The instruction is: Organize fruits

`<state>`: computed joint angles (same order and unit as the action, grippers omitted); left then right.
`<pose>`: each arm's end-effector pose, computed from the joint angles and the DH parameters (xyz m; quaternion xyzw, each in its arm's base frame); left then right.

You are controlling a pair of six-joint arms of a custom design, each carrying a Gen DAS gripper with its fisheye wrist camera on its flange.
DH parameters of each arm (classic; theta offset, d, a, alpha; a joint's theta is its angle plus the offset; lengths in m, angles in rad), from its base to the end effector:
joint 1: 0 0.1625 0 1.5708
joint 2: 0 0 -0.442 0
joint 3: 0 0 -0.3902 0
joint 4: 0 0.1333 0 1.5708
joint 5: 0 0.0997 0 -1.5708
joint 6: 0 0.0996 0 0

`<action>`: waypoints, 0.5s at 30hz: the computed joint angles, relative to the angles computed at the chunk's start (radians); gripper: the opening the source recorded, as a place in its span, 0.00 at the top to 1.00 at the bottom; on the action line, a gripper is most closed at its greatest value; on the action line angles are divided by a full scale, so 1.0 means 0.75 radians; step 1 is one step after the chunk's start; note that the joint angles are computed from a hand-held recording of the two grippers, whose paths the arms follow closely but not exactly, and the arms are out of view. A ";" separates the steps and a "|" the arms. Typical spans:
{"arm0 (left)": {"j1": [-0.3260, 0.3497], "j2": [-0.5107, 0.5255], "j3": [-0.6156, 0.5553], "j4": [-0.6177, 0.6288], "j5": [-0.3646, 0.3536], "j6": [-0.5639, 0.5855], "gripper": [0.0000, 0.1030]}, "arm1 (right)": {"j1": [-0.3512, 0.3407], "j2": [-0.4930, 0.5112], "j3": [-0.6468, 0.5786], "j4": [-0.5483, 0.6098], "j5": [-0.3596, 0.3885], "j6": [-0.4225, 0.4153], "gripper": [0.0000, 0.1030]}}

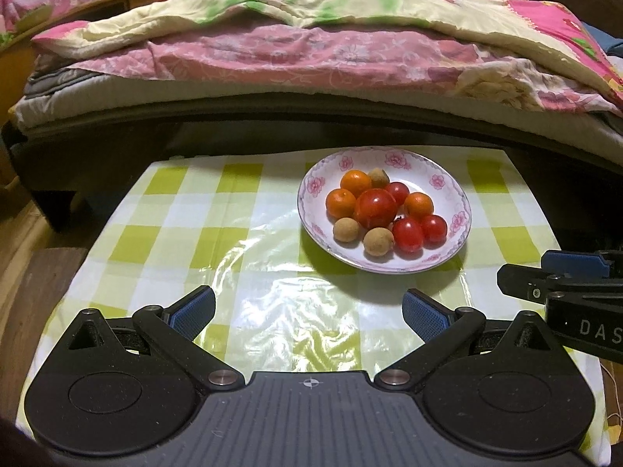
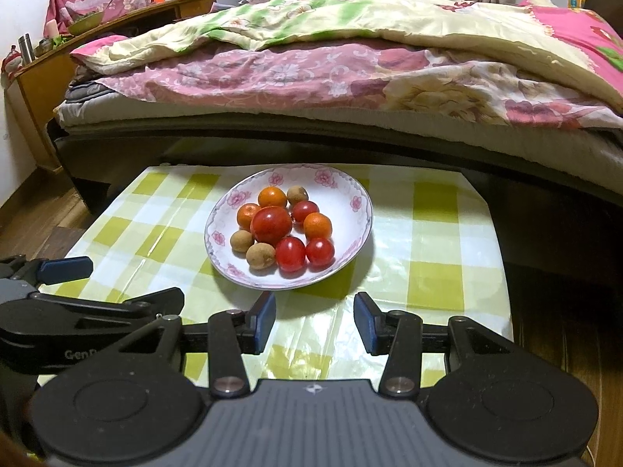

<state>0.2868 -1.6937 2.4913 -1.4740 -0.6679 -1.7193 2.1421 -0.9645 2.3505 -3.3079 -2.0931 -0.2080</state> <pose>-0.1633 -0.2687 0.2055 0.0090 0.8329 -0.3655 0.4154 0.3120 -0.3307 0.0954 0.3196 -0.8971 0.2119 0.2196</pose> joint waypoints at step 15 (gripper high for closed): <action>-0.114 -0.006 0.018 0.052 -0.089 -0.081 0.00 | 0.044 -0.052 0.074 -0.025 -0.019 0.028 0.53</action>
<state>0.2017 -1.6979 2.5047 -1.4347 -0.7348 -1.7800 2.1754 -1.0034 2.4063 -3.3268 -2.1073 -0.1869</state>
